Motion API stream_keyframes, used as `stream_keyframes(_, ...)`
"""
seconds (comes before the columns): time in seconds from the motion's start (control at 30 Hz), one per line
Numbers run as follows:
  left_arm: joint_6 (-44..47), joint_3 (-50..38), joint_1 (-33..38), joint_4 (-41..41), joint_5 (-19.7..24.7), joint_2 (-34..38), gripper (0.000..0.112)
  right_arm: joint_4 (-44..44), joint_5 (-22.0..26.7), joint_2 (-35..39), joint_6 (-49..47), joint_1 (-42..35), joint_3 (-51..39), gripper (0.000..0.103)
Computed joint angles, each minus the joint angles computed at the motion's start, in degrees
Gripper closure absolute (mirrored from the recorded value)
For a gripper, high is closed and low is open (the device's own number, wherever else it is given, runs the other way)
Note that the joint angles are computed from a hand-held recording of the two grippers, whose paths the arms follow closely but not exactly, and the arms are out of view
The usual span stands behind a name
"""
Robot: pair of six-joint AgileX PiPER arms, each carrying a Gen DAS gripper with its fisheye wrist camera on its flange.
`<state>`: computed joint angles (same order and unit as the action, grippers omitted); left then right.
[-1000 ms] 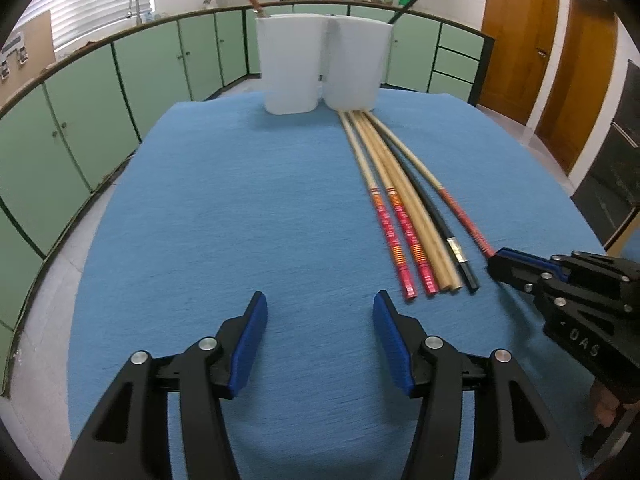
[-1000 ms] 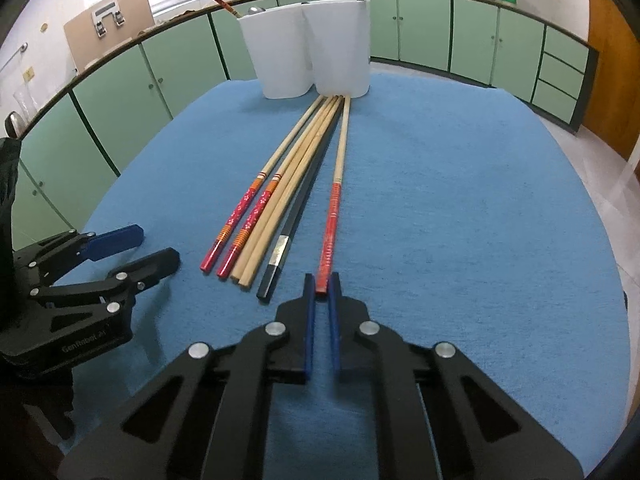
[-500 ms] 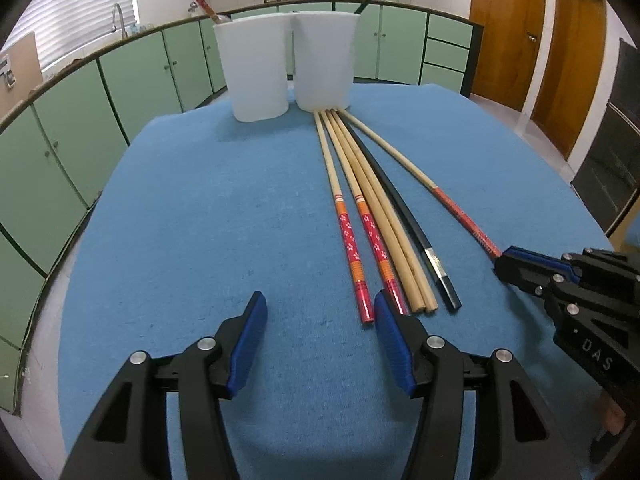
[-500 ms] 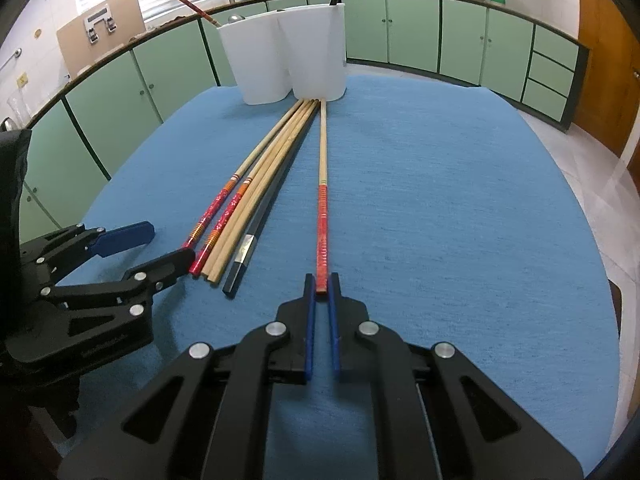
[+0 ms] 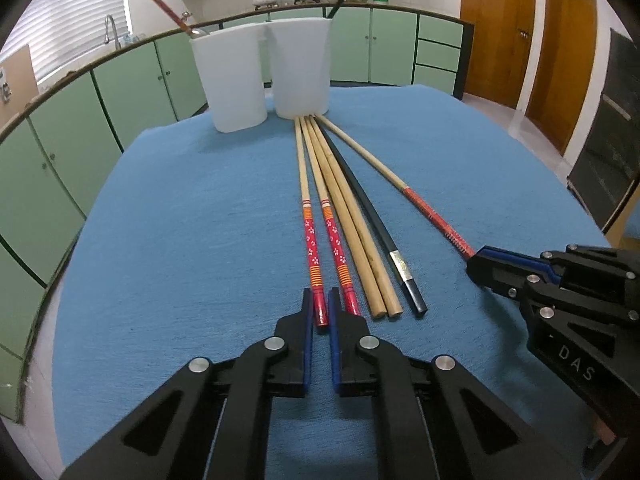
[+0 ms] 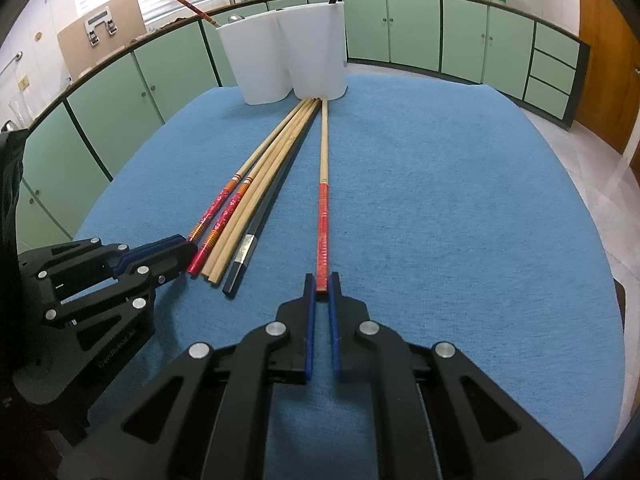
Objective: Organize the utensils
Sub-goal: 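Grasp a red-patterned chopstick with the right tool while the left tool grasps another, then lift both red chopsticks and lower them into the white utensil holder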
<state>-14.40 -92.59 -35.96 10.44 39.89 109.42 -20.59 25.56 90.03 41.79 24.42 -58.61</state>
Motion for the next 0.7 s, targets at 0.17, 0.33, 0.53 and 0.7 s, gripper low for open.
stream_keyframes(0.17, 2.39, 1.01, 1.82, -2.61, 0.25, -2.39, 0.106, -1.44, 0.29, -2.37, 0.93, 0.38, 0.45, 0.098)
stream_keyframes(0.33, 5.56, 0.48, 3.5, -4.14, 0.95, -6.27, 0.106, -3.94, 1.94, -5.75, 1.45, 0.7, -0.87, 0.098)
stream_keyframes(0.53, 7.05, -2.37, 4.15, -3.74, 0.91, -9.57, 0.106, -5.78, 4.06, -8.96, 0.46, 0.99, -3.8, 0.098)
stream_keyframes(0.7, 10.24, -7.01, 5.52, -5.38, 1.45, -10.47, 0.107, -5.2, 6.6, -10.37, -3.68, 0.25, -8.9, 0.098)
